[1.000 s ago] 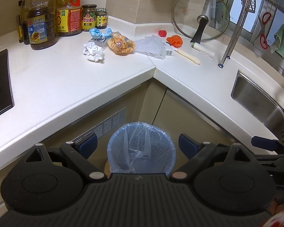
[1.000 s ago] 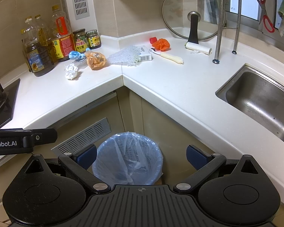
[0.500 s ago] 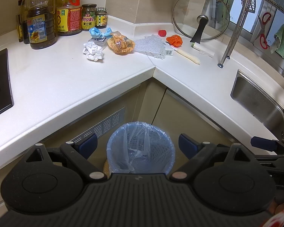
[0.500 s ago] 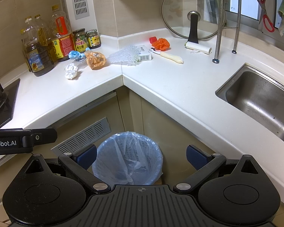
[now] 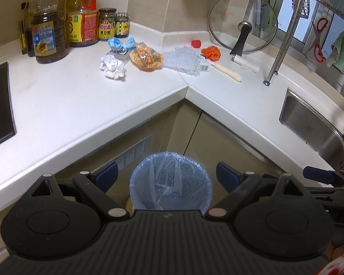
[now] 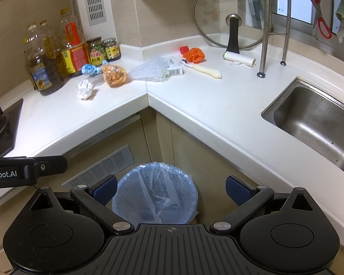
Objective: Collect trash
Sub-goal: 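Grasp the white tissue with the left tool while the right tool grasps the orange bag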
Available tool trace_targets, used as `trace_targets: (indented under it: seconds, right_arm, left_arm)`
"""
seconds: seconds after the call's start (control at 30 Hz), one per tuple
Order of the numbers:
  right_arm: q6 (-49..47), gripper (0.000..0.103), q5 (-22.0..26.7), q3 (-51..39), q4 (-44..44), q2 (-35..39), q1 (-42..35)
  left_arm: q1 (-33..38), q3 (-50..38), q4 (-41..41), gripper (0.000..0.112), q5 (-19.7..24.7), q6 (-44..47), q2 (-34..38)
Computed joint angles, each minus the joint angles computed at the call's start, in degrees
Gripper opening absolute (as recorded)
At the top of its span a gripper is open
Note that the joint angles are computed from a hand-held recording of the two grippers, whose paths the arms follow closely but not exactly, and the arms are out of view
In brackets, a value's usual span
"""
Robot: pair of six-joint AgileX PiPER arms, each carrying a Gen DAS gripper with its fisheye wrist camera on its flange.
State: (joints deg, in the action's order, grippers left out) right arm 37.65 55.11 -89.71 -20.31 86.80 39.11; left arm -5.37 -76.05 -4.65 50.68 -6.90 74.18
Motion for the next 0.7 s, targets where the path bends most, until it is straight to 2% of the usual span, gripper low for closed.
trace_targets:
  seconds: [0.23, 0.37, 0.47, 0.6, 0.7]
  right_arm:
    - [5.5, 0.100, -0.8, -4.1, -3.7, 2.3, 0.7]
    - [8.2, 0.100, 0.7, -8.7, -6.2, 5.1, 1.7]
    - [8.8, 0.100, 0.9, -11.9, -7.6, 7.4, 1.8]
    - [5.5, 0.100, 0.0, -17.7, -5.1, 12.2, -0.5]
    - [-4.1, 0.100, -1.7, -25.6, 1.8, 19.0, -4.0]
  left_arm:
    - [7.6, -4.2, -9.2, 0.091, 0.1, 10.6, 3.1]
    - [12.1, -8.2, -15.1, 0.091, 1.2, 17.0, 6.9]
    - [14.2, -10.3, -17.9, 0.091, -0.2, 21.1, 9.3]
    - [15.3, -14.7, -18.3, 0.092, -2.8, 20.5, 14.4]
    - [15.1, -18.1, -17.3, 0.092, -6.2, 19.5, 18.8]
